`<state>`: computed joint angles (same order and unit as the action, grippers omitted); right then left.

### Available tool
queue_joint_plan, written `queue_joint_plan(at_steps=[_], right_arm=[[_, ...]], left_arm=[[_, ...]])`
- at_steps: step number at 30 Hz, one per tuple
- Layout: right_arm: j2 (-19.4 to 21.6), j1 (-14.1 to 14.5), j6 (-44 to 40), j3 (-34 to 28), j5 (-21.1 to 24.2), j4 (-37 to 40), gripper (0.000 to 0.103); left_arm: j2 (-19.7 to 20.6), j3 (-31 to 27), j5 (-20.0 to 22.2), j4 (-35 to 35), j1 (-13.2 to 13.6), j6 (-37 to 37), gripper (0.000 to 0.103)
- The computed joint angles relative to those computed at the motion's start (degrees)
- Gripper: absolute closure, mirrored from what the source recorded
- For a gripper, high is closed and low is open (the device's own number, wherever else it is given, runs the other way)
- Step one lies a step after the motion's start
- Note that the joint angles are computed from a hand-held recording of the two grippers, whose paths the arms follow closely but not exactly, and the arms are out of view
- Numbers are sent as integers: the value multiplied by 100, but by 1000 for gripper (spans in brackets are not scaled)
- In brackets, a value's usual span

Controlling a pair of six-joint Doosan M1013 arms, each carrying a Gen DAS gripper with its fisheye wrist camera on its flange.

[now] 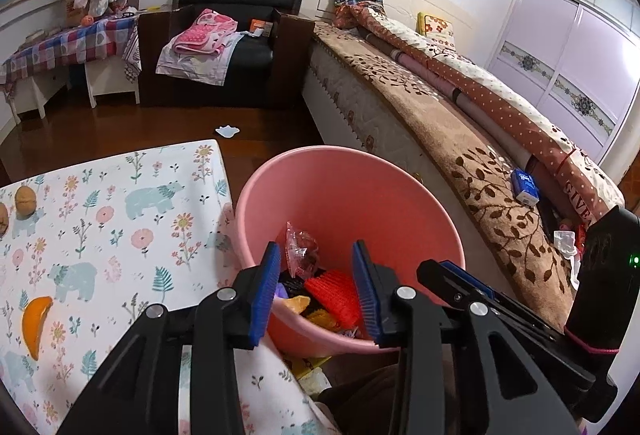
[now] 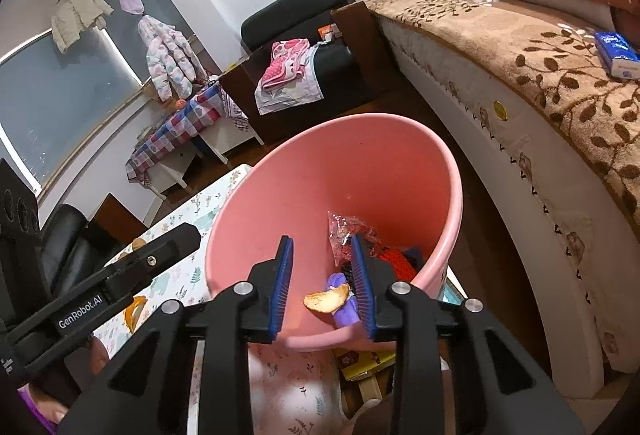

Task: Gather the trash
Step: 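Withdraw both open grippers from the bucket back over the table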

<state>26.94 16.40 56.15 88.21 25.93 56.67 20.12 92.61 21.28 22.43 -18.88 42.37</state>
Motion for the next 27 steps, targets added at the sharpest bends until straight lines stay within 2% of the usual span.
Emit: queue_joint_plan(at_steps=[9,14,27], right_arm=[[-192,115,-479,189,53,268,73],[-298,224,-539,264,85,213,73],[-556,582,-658,547,171,41,73]], left_arm=[[-372,390,156,680,-42,-678,63],[-611,614,452,1299,-86,-1237,63],[-1201,1229,718,1802,-96,-1953,61]])
